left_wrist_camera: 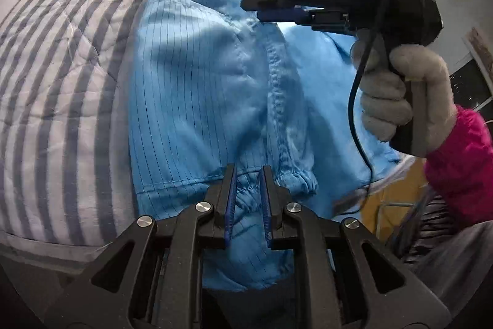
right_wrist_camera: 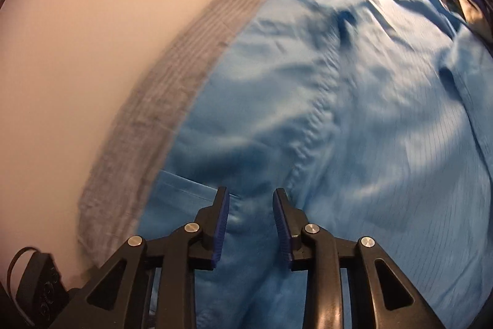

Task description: Fold large clothes

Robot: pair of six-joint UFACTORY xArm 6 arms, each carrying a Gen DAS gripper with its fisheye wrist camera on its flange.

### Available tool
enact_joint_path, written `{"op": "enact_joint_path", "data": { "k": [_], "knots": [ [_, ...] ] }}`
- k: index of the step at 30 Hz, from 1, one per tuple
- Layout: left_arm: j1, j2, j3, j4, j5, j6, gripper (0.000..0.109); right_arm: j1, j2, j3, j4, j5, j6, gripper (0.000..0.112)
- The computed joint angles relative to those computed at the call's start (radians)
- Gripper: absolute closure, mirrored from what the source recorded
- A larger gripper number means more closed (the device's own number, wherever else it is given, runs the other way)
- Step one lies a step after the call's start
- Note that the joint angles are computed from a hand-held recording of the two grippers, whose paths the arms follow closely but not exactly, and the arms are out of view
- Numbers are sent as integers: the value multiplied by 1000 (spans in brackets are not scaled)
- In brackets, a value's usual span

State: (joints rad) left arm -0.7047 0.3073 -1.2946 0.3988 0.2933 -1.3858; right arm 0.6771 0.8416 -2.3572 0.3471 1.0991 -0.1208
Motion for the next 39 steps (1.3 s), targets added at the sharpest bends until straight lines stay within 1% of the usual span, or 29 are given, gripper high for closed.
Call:
{"op": "enact_joint_path", "data": {
  "k": [1,2,3,4,5,8,10,11,12,13,15,16,18,19,20,21,23,25,27,28,29,30,31,32,34,36,39],
  "knots": [
    [-2,2,-5,39,7,-27,95,-3,11,-7,-18,14,2,85],
    [-3,1,-10,36,18,-17,95,-6,-1,13,-10,1,-11,87],
    [-5,-5,-14,-1,35,18,95,-7,4,-2,-20,15,0,87],
    [-7,-11,-22,5,63,19,95,-10,1,-9,-21,24,6,87],
    [-10,-25,-29,47,107,-7,95,-12,-14,9,-10,19,-1,86],
    [-13,-78,-37,176,232,-97,95,-24,-140,173,45,-66,-59,83],
    [-19,-111,-49,247,337,-133,95,-26,-230,288,48,-124,-91,82],
    [-25,-122,-71,289,411,-143,95,-28,-274,343,46,-158,-106,79],
    [-28,-131,-82,318,455,-142,95,-30,-326,411,50,-201,-125,74],
    [-30,-141,-91,347,491,-138,95,-31,-379,482,64,-251,-149,72],
    [-23,-160,-108,390,537,-113,95,-42,-467,591,110,-328,-201,63],
    [-20,-164,-116,405,550,-104,95,-49,-510,643,139,-363,-229,61],
    [-22,-153,-166,437,609,-82,95,-64,-579,721,178,-416,-278,49],
    [-18,-148,-184,445,625,-69,95,-73,-612,758,188,-437,-305,45],
    [-12,-136,-213,449,644,-48,95,-83,-641,784,180,-448,-319,38],
    [-5,-130,-229,446,651,-28,95,-89,-650,790,164,-452,-320,33],
    [5,-105,-281,433,672,27,95,-118,-700,836,93,-452,-304,29],
    [5,-75,-343,425,705,86,95,-151,-733,857,24,-424,-255,27],
    [1,-37,-425,426,736,154,95,-189,-769,888,-5,-415,-225,25],
    [-3,-23,-457,432,747,175,94,-207,-779,901,-2,-418,-227,25],
    [-6,-2,-501,434,759,202,87,-230,-796,923,9,-425,-236,25],
    [-7,21,-548,429,763,228,74,-243,-806,938,15,-429,-241,25],
    [-9,37,-583,424,763,243,68,-271,-817,955,19,-428,-241,25],
    [-11,62,-629,413,760,255,65,-291,-821,965,22,-425,-239,26],
    [-14,124,-733,357,747,315,65,-329,-824,980,32,-418,-232,30],
    [-35,207,-865,324,788,375,65,-369,-822,989,46,-403,-217,38],
    [-59,337,-1055,262,808,436,65,-435,-815,1005,86,-387,-192,39]
  ]
}}
